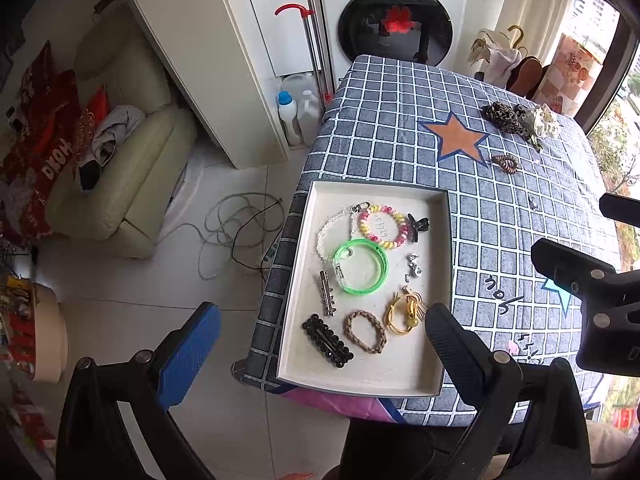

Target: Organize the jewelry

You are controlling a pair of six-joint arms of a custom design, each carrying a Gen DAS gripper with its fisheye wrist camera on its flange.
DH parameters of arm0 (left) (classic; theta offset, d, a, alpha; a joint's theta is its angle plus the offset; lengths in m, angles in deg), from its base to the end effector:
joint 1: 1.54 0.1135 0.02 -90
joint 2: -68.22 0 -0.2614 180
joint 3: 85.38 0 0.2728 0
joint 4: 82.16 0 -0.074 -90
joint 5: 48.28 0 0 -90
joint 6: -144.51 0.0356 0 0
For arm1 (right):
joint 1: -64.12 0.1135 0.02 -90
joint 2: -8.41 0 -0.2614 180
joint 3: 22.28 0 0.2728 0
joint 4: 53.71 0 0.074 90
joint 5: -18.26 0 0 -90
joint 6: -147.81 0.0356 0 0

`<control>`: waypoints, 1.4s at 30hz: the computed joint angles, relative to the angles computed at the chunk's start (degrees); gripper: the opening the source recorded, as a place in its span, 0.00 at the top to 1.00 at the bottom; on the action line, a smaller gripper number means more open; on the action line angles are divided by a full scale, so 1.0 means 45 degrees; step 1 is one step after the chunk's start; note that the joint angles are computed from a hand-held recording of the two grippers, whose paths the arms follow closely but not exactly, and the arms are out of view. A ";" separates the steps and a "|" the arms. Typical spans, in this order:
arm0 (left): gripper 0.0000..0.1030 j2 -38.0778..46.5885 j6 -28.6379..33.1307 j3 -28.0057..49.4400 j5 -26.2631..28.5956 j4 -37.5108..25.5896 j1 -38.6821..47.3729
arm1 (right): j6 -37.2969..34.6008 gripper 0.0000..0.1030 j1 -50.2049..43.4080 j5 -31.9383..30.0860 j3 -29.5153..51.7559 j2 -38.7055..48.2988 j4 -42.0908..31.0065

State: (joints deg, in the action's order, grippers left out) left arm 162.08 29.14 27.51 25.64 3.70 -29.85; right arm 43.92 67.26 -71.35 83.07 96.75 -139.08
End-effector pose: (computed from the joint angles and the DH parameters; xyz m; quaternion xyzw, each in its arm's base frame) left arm 0.2893 -0.1446 0.3587 0.0071 0.9820 0.0658 0.1771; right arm 0.3133 0.0169 0.3527 -0.1448 0.9715 -0.0209 0.1866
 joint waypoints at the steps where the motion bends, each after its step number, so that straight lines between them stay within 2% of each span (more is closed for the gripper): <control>1: 0.00 -0.0005 0.0009 -0.0005 0.0003 -0.0003 0.0010 | 0.0007 0.00 0.0001 0.0004 0.0016 0.0007 -0.0004; 42: 0.00 -0.0221 0.0037 -0.0496 0.0006 0.0218 0.0082 | -0.0014 0.00 0.0103 -0.0015 -0.0145 -0.0033 0.0047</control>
